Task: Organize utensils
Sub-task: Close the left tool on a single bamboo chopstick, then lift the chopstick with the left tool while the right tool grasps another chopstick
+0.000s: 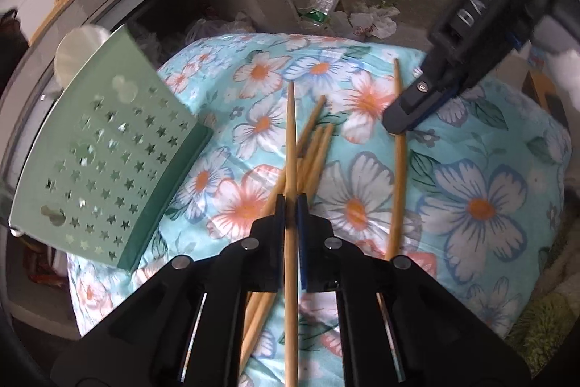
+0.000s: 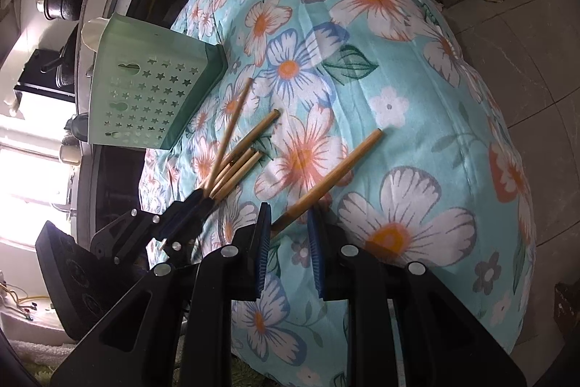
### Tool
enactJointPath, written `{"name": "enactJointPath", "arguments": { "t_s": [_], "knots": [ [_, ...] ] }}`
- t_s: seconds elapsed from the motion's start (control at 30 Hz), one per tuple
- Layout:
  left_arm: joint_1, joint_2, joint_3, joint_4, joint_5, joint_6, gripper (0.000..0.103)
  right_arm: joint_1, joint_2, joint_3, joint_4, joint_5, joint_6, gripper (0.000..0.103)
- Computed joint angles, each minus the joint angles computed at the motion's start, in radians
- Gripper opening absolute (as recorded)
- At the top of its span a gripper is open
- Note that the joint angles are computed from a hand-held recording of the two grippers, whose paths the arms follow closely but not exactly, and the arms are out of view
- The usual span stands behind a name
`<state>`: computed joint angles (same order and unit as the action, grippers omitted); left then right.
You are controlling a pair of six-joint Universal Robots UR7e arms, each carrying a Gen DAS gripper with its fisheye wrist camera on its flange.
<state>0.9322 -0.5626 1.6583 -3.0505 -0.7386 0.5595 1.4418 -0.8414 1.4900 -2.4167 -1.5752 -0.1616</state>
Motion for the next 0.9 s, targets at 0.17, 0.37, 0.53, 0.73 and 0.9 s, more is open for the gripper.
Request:
{"name": "enactJointPath", "arguments": {
  "t_s": [0.17, 0.37, 0.53, 0.73, 0.9],
  "knots": [
    [0.047, -0.075, -0.023, 0.151, -0.104, -0.274, 0.005, 0.009, 0.01, -0.016, -0.004, -0.009, -0.01, 0.02],
    [0.107, -0.123, -0.069, 0.309, -0.231, -0.521, 0.006, 0.022, 0.035, -0.05, 0.0, -0.023, -0.011, 0.02],
    [0.119, -0.135, -0.107, 0.347, -0.292, -0.57, 0.021, 0.019, 0.044, -0.073, 0.016, -0.014, 0.006, 0.022],
    [0.136, -0.082, -0.236, 0.48, -0.306, -0.603, 0.022, -0.001, 0.05, -0.093, 0.028, 0.042, 0.064, 0.031],
    [0.142, -0.021, -0.343, 0.55, -0.298, -0.591, 0.022, -0.031, 0.06, -0.107, 0.019, 0.123, 0.163, 0.032]
  ]
}}
